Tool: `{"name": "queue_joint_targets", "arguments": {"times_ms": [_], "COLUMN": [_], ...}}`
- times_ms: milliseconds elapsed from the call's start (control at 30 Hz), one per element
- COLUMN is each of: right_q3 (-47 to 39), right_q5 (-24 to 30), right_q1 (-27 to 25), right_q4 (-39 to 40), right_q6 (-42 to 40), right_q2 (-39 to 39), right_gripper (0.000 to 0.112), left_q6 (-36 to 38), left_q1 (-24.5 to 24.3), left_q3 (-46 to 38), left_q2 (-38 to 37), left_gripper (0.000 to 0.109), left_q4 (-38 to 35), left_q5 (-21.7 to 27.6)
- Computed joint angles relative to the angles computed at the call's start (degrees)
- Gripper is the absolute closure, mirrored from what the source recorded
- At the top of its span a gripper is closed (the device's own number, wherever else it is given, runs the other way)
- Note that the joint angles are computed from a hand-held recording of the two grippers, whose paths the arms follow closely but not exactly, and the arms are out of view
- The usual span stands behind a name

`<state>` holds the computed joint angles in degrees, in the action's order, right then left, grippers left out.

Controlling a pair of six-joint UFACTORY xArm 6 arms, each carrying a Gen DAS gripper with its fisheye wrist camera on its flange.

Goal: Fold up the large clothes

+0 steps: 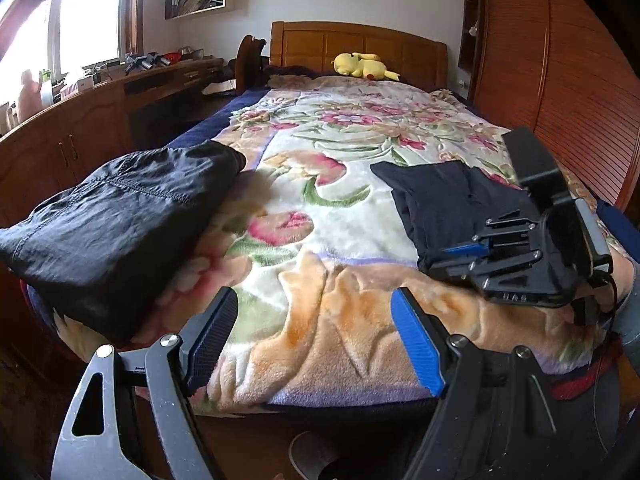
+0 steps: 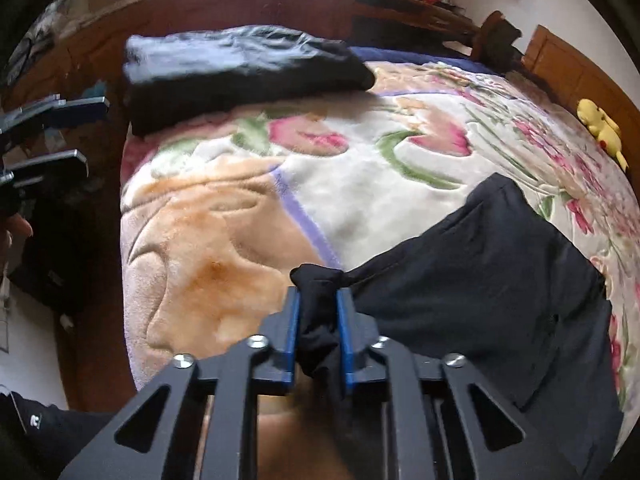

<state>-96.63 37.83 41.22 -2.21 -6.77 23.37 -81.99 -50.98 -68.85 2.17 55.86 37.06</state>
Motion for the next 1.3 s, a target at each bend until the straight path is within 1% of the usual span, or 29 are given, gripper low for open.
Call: {"name": "queue_joint_targets", "arguments": {"times_ms": [100,233,333,400,467,567,600,633,667,733,767,800,833,933,1000,1067,1133,1267,1300], "right_q3": [6.1,15.6,23.2,29.2,35.3,45.1,48.9,52.4,55.1,60.0,61.4,63.1,64.9,67.7,67.1,67.3,66.3,64.1,63.7], "right_q5": [-7.1,-16.0,-19.7,-20.8,-21.0,-21.4,-21.7,-21.5,-20.6,-17.5,-16.3,-15.8,-16.6,-19.8,-19.3,-19.0,-17.0,-11.4,-10.9], "right_q1": [-1.0,-4.4,-8.8,-12.4,-15.9,-21.0,-22.7,-24.3,-25.6,-27.8,-28.5,-29.1,-29.8,-30.7,-30.6,-31.3,-30.5,-28.5,-28.1], "right_q4": [-0.9,-6.9,-11.8,-17.6,-22.9,-28.3,-27.9,-25.8,-25.4,-23.6,-25.3,-26.8,-26.0,-22.2,-24.9,-26.1,-29.9,-41.0,-42.3], "right_q6": [2.1,10.3,17.2,23.3,29.0,36.6,37.6,37.2,38.4,39.7,41.6,43.4,43.4,42.6,45.5,45.4,48.7,57.1,58.2], "right_q2": [-5.2,-15.2,-23.4,-29.7,-35.9,-45.9,-49.3,-52.2,-54.4,-57.2,-57.8,-58.7,-59.6,-61.6,-61.9,-62.7,-62.8,-64.5,-64.9], "right_gripper": [0.101,0.102,0.103,0.104,0.104,0.104,0.104,0.104,0.104,0.104,0.104,0.104,0.104,0.103,0.103,0.097,0.090,0.074,0.072], "left_q6": [0.5,2.1,2.7,3.0,4.0,7.5,9.0,10.0,11.7,15.0,17.0,18.7,20.9,24.8,26.7,28.0,28.4,28.1,27.9], "left_q1": [-0.3,-0.7,-1.3,-1.7,-2.1,-2.9,-3.3,-3.6,-4.0,-4.9,-5.4,-5.8,-6.3,-7.3,-7.7,-8.1,-8.4,-8.8,-8.9], "left_q3": [-1.0,-4.1,-6.9,-8.7,-11.5,-16.7,-18.6,-20.2,-22.1,-26.2,-28.4,-30.3,-33.0,-38.0,-40.7,-42.6,-43.6,-43.4,-43.1], "left_q2": [0.5,2.7,4.8,6.3,8.7,12.9,14.5,15.7,17.2,20.2,21.8,23.1,24.9,28.3,30.1,31.4,32.2,32.4,32.2], "left_gripper": [0.029,0.029,0.029,0.029,0.029,0.029,0.029,0.029,0.029,0.029,0.029,0.029,0.029,0.029,0.029,0.029,0.029,0.029,0.029], "left_q4": [0.0,-0.5,-0.1,0.1,-0.3,-2.5,-3.5,-4.2,-5.4,-7.8,-9.2,-10.2,-11.5,-14.2,-15.8,-16.9,-17.5,-17.7,-17.7], "left_q5": [0.2,-0.1,-0.6,-1.6,-2.9,-4.4,-4.9,-5.2,-5.5,-5.4,-5.1,-4.8,-4.3,-3.4,-2.8,-2.7,-2.6,-2.6,-2.7]}}
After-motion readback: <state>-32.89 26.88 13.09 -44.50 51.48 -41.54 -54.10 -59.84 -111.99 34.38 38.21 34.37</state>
